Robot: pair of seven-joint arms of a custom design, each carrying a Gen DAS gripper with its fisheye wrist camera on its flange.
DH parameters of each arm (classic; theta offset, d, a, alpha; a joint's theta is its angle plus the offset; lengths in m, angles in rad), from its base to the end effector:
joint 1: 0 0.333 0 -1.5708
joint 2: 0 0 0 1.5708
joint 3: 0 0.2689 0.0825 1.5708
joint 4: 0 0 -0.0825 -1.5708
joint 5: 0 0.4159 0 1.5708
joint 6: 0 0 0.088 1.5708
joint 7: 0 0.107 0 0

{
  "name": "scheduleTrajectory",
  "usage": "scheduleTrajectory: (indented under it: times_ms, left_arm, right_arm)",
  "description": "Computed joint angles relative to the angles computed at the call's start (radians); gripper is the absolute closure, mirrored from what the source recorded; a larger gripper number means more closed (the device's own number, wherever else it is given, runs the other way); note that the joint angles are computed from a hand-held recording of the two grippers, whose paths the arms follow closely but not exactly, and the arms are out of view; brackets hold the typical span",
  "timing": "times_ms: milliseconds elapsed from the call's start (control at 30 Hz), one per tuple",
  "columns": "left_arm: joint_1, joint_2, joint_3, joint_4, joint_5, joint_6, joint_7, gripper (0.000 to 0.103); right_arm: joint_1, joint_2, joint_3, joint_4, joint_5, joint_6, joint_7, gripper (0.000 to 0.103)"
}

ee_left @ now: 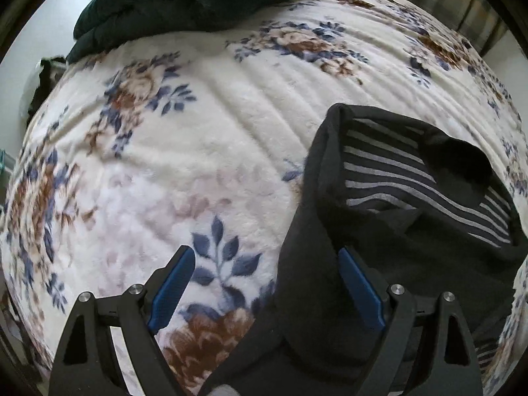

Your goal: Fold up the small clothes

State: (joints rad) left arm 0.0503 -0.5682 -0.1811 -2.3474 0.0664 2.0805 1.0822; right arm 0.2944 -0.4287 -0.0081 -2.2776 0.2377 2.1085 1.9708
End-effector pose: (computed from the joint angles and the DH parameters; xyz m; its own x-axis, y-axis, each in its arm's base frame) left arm 0.4620 -0.0625 0.5187 0.3420 -0.9397 -0.0090 -0.8892 -0.3205 -0.3265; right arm 0.4753 0.1512 0.4975 -0.1768 -0.9355 -0.3060 -0.9649 0.2261 -0.1338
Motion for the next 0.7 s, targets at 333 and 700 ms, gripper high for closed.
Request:
scheduleTrajectory:
  times_ms: [333, 700]
  left_arm:
    - [-0.013, -0.084, 0.072, -0.115, -0.179, 0.095, 0.028, 0.019]
    - [0.009, -0.115, 0.081, -0.148, -0.251, 0.123, 0.071, 0.019]
  right_arm:
    - [0.112, 0.662, 0.148, 0.645, 0.203, -0.122, -0.476, 0.049]
    - [0.113, 0.831, 0.215, 0.844, 0.171, -0.088, -0.455, 0.102]
